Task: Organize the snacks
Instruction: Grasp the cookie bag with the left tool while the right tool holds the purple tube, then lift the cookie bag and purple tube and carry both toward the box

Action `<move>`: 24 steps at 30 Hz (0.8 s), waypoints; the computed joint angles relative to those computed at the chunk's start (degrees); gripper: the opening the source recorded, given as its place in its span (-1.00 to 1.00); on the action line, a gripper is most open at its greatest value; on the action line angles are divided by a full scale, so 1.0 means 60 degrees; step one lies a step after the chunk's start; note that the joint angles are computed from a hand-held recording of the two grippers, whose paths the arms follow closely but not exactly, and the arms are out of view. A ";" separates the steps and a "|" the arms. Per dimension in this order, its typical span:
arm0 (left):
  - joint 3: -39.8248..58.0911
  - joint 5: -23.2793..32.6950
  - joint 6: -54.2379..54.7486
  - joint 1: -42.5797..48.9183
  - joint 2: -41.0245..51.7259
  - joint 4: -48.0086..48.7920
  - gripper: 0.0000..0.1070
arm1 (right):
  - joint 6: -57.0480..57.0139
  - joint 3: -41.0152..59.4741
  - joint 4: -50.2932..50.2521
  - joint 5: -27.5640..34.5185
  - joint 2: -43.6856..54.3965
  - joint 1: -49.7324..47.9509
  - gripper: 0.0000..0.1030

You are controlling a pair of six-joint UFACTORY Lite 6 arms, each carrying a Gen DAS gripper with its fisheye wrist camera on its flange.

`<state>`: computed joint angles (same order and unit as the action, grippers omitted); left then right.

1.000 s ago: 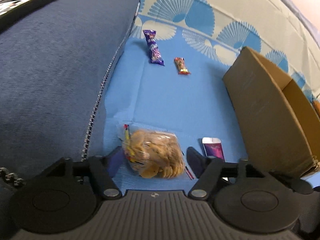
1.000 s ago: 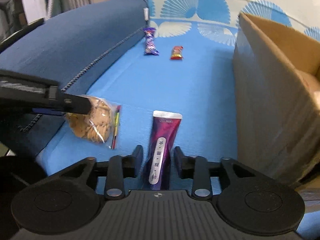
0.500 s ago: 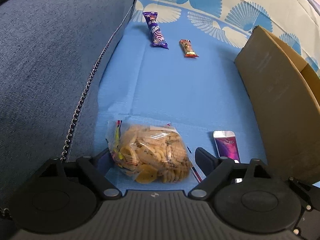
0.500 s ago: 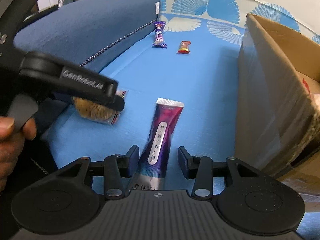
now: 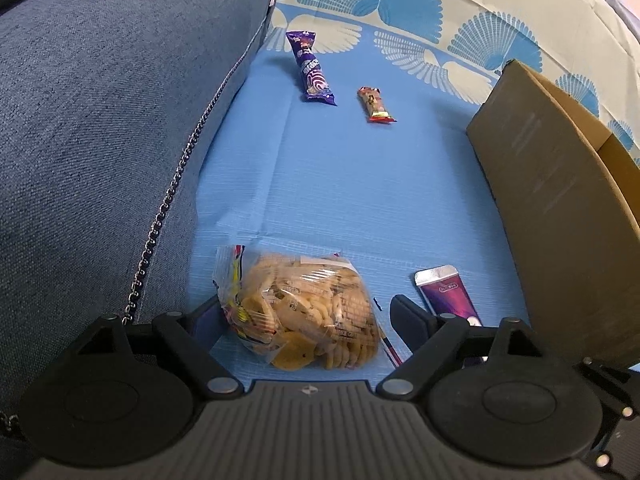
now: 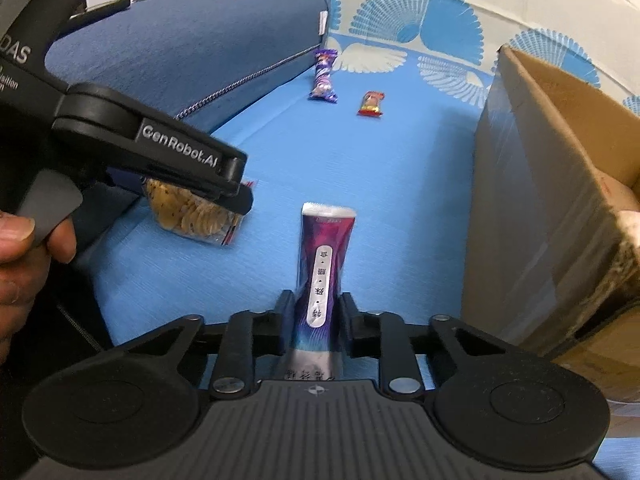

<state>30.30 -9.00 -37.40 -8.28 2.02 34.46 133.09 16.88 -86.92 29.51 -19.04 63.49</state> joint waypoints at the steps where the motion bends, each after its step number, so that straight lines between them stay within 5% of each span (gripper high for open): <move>1: 0.0022 -0.0009 -0.0005 -0.0006 0.0031 0.0008 0.69 | -0.0007 -0.0022 0.0126 0.0164 -0.0081 0.0123 -0.57; 24: 0.0085 -0.0048 -0.0823 -0.0048 0.0114 0.0915 0.68 | -0.0082 0.0042 0.0217 0.0071 0.0284 0.0045 -0.54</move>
